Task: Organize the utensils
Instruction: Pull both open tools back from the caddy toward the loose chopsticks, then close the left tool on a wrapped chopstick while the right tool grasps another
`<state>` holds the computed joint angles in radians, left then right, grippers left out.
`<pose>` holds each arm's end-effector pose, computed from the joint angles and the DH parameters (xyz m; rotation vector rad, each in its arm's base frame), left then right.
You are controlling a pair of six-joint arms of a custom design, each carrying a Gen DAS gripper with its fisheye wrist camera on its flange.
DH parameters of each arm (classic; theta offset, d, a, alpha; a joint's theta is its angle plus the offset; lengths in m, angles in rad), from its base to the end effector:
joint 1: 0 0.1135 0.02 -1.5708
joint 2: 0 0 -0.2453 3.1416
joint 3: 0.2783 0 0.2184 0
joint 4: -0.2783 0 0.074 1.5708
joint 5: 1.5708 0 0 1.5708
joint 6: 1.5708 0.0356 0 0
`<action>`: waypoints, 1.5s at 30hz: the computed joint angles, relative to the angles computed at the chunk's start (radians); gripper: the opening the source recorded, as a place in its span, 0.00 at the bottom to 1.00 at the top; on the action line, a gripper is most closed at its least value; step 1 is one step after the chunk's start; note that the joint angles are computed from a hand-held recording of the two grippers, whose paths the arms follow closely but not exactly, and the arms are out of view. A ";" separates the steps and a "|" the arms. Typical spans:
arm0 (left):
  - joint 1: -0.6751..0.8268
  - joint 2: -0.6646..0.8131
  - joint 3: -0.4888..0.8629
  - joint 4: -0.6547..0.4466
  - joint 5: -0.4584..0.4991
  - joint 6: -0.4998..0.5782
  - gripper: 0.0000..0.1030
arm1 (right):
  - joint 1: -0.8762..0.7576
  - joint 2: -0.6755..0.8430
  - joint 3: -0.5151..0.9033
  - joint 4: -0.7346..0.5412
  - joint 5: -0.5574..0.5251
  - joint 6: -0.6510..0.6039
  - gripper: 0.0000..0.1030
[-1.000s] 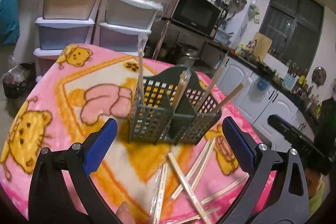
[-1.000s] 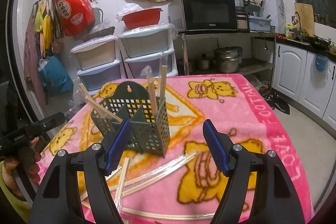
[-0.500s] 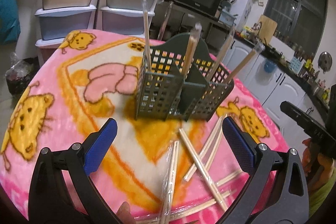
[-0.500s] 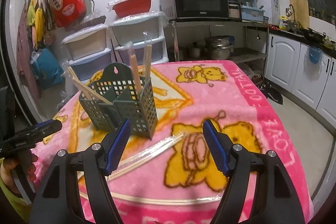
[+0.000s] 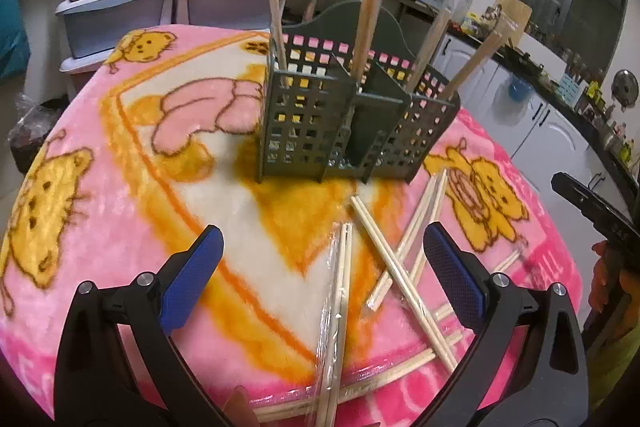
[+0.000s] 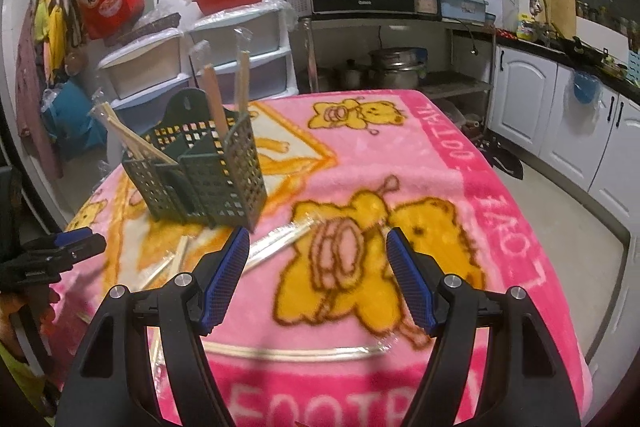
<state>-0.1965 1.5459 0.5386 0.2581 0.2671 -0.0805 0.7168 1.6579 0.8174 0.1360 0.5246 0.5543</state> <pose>0.2494 -0.0592 0.1395 0.2707 2.3138 -0.4493 0.2424 0.1876 0.1736 0.0917 2.1666 0.1258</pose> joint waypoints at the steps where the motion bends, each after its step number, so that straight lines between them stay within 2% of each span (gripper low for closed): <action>1: -0.003 0.005 0.002 -0.003 0.000 0.004 0.90 | -0.002 -0.003 -0.010 0.001 -0.001 0.003 0.66; 9: -0.049 0.075 0.042 -0.041 0.001 0.051 0.89 | -0.020 -0.008 -0.075 0.017 -0.012 0.032 0.66; 14: -0.070 0.143 0.098 -0.089 0.002 0.076 0.73 | -0.022 0.001 -0.102 0.021 -0.019 0.047 0.66; 19: -0.082 0.201 0.167 -0.150 -0.004 0.107 0.51 | -0.025 0.007 -0.128 0.027 -0.029 0.057 0.66; 24: -0.086 0.267 0.259 -0.219 -0.006 0.129 0.40 | -0.034 0.013 -0.153 0.044 -0.057 0.062 0.66; 34: -0.091 0.395 0.389 -0.262 -0.018 0.112 0.38 | -0.069 0.054 -0.191 0.088 -0.126 0.082 0.66; 39: -0.100 0.412 0.407 -0.257 -0.035 0.109 0.37 | -0.091 0.082 -0.199 0.118 -0.164 0.084 0.54; 44: -0.102 0.420 0.413 -0.247 -0.049 0.104 0.32 | -0.107 0.124 -0.191 0.137 -0.214 0.093 0.42; 45: -0.101 0.421 0.414 -0.246 -0.052 0.104 0.30 | -0.112 0.132 -0.191 0.144 -0.225 0.097 0.37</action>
<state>-0.2977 1.9672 0.9525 0.0124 0.2150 0.0240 0.6052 1.7902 0.6261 0.2801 0.2993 0.6509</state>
